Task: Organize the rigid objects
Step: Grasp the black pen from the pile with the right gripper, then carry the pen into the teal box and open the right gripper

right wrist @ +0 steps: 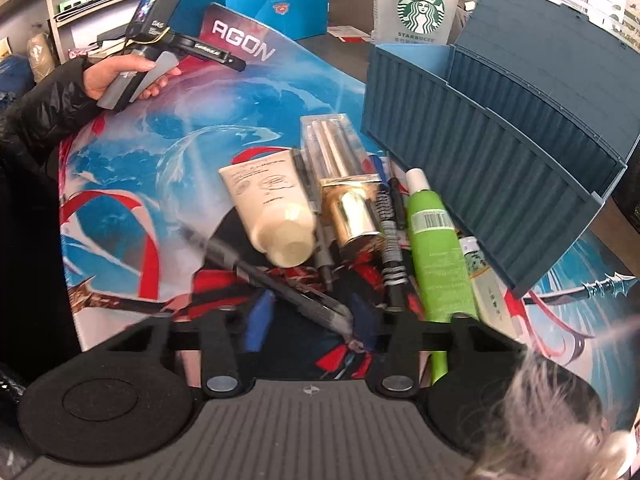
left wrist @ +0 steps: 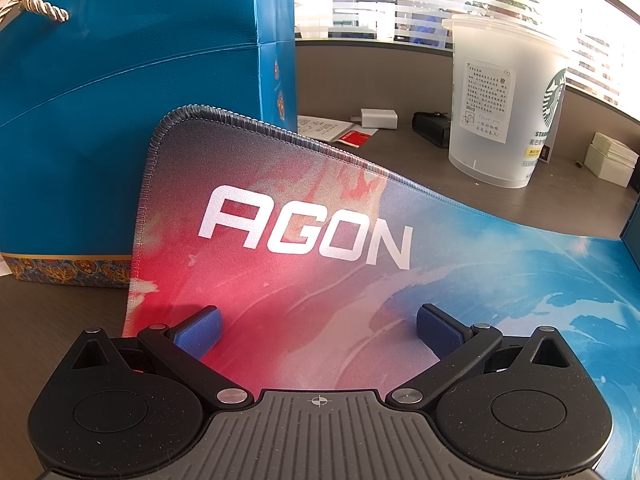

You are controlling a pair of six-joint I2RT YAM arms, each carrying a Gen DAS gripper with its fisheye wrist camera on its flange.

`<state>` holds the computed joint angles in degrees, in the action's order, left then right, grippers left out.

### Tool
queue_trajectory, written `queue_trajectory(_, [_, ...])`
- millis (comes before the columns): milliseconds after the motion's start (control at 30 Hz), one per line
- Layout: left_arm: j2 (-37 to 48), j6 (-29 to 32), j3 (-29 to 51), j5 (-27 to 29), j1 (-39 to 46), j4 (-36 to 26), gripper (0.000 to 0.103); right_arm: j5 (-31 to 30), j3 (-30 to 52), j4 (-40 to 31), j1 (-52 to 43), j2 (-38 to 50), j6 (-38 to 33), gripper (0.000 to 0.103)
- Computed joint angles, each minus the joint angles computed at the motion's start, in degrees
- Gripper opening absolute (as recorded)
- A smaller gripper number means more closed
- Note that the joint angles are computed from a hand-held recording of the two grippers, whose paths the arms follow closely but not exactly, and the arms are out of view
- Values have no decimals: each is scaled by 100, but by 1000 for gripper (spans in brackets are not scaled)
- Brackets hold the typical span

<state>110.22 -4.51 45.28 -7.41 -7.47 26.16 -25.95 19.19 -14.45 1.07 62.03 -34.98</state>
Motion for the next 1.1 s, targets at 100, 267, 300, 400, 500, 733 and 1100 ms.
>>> queue_trajectory(100, [0,0,1,0,0,-1,103,523,-292,-42,559,-645,252,20])
queue_trajectory(267, [0,0,1,1,0,0,103,1635,-586,4,1880,-1310,1113,16])
queue_trajectory(300, [0,3,-1,5,4,2,103,1793,-631,47,2120,-1364,1312,15])
queue_trajectory(400, [0,2,0,3,3,0,103,2306,-710,249,2889,-1376,2136,14])
queue_trajectory(500, [0,1,0,2,1,0,103,3014,-714,473,3695,-1223,2779,14])
queue_trajectory(733, [0,4,-1,6,5,2,103,3240,-527,640,4135,-1391,3288,13])
queue_trajectory(1100, [0,1,0,5,2,1,103,2005,-292,986,3047,-2172,3752,13])
